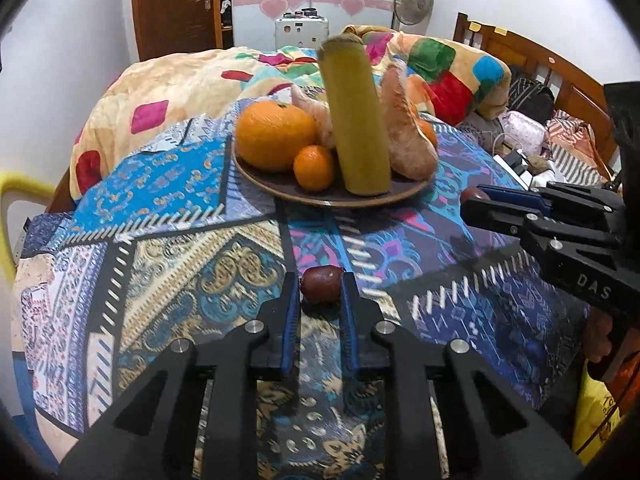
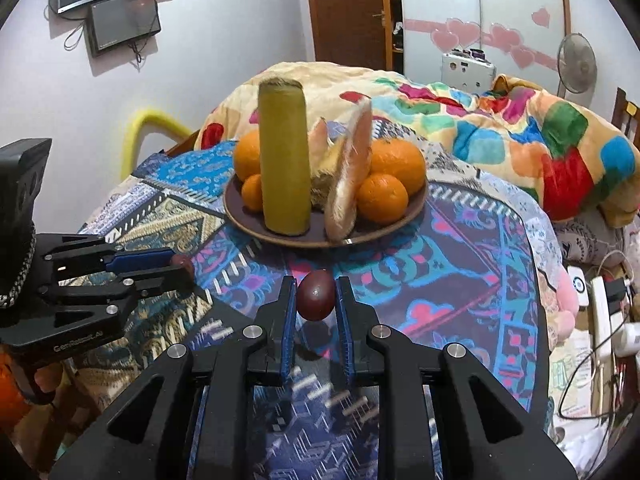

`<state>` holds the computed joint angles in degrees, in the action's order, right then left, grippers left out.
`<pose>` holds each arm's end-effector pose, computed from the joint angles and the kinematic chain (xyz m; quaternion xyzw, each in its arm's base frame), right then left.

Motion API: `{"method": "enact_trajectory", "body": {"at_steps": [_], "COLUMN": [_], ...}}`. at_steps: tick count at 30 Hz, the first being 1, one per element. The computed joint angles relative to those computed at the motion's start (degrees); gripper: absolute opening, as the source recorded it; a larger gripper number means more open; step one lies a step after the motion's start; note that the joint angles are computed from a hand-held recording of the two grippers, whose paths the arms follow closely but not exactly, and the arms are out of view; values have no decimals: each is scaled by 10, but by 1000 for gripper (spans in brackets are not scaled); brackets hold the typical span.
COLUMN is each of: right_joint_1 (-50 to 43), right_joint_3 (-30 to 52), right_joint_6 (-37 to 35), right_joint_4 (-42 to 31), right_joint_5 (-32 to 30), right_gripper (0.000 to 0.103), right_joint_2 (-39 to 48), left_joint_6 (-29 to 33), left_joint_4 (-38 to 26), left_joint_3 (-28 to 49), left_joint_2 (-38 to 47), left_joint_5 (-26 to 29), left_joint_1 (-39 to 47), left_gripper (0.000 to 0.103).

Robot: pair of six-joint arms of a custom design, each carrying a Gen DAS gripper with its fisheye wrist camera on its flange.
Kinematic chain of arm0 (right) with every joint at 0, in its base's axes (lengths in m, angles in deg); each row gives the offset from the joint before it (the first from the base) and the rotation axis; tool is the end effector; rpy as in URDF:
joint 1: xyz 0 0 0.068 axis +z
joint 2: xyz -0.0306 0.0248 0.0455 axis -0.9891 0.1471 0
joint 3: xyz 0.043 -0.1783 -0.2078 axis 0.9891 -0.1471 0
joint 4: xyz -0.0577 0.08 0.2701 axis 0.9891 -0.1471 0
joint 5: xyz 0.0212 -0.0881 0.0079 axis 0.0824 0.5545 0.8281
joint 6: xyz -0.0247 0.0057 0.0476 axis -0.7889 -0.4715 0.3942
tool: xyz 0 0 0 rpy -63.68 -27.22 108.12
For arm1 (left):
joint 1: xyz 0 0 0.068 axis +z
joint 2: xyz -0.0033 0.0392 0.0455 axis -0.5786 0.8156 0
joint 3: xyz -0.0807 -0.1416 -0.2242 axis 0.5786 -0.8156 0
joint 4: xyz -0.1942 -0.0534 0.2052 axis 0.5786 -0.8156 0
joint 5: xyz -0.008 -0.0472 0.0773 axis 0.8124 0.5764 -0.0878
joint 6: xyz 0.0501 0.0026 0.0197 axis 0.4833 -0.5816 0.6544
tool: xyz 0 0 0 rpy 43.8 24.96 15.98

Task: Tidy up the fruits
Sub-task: 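Lower both dark red fruits onto the plate and open both tools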

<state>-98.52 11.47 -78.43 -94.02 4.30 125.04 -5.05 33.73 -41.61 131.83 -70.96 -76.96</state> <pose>0.2122 -0.0403 0.1105 -0.2953 0.8631 0.1765 0.3697 0.1769 -0.1393 0.1035 0.0183 0.9371 -0.0332 0.3470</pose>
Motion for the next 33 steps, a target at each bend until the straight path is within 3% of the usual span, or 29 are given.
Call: {"method": "enact_trajectory", "body": {"at_steps": [7,16,28,33], "right_joint_1": [39,91,120,118], "right_joint_3": [13,45,37,43], "right_joint_6": [44,106,131,126], "right_joint_4": [36,88,153,138], "right_joint_5": [9,35,65,64], "right_gripper": [18,18,17,18], "right_joint_2": [1,36,48,47], "left_joint_6": [48,100,121,120], "left_joint_4": [-6,27,51,46], "left_joint_3": [24,70,99,102], "left_joint_2": [-7,55,107,109], "left_joint_5": [28,75,92,99], "left_joint_1": [66,143,164,166], "left_gripper": [20,20,20,23]}}
